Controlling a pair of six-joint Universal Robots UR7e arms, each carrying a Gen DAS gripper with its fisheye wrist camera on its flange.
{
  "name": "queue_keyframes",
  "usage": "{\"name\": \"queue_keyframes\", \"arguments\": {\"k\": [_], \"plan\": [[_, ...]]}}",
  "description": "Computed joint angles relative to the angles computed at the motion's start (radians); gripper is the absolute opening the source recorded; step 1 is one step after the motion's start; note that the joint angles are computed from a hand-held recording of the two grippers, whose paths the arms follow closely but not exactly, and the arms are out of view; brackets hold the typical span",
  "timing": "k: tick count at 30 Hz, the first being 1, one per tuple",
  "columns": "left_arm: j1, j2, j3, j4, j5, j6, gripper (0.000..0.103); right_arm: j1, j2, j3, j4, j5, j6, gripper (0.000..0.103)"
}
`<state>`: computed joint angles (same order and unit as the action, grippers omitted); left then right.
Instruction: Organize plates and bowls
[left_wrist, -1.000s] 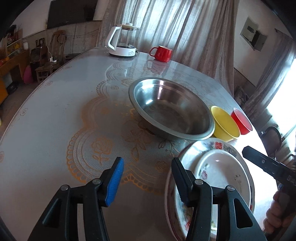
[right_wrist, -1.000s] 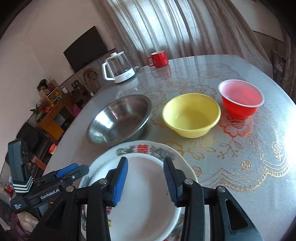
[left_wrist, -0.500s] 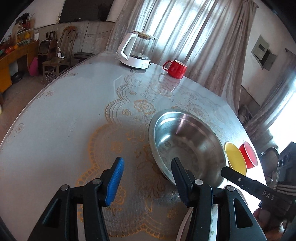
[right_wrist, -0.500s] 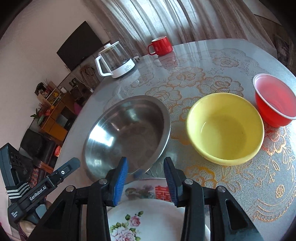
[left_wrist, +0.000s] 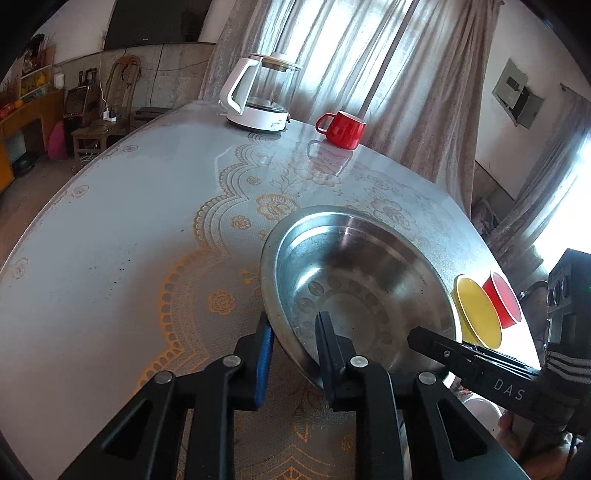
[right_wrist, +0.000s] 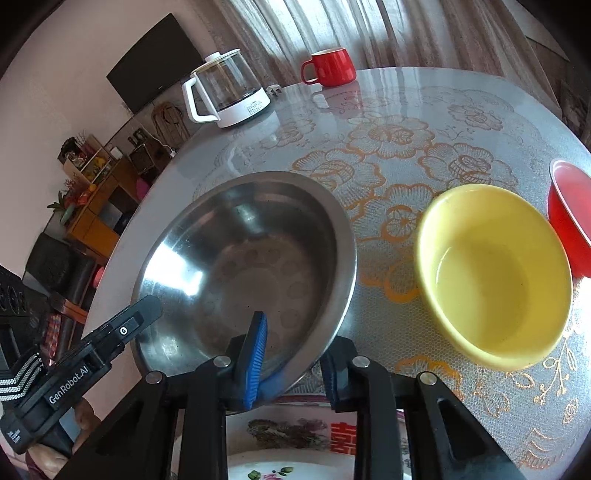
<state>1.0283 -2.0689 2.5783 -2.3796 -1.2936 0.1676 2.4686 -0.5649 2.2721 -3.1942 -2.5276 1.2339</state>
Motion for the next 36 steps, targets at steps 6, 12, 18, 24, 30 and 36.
{"name": "queue_keyframes", "arguments": {"k": [6, 12, 18, 24, 30, 36], "plan": [[0.056, -0.09, -0.023, 0.084, -0.001, -0.01, 0.023, 0.001, 0.019, -0.051, 0.022, 0.031, -0.083, 0.026], [0.105, -0.212, -0.044, 0.192, 0.01, -0.019, 0.023, 0.023, 0.052, -0.118, 0.06, 0.072, -0.166, 0.027], [0.171, -0.312, -0.077, 0.297, -0.015, -0.016, 0.024, 0.057, 0.083, -0.166, 0.083, 0.115, -0.21, 0.028], [0.215, -0.384, -0.098, 0.367, -0.009, -0.001, 0.024, 0.085, 0.105, -0.22, 0.164, 0.148, -0.244, 0.031], [0.215, -0.444, -0.109, 0.406, 0.012, 0.008, 0.027, 0.127, 0.11, -0.268, 0.282, 0.148, -0.216, 0.036], [0.134, -0.497, -0.102, 0.431, 0.103, -0.052, 0.031, 0.163, 0.11, -0.265, 0.284, 0.12, -0.155, 0.036]]}}
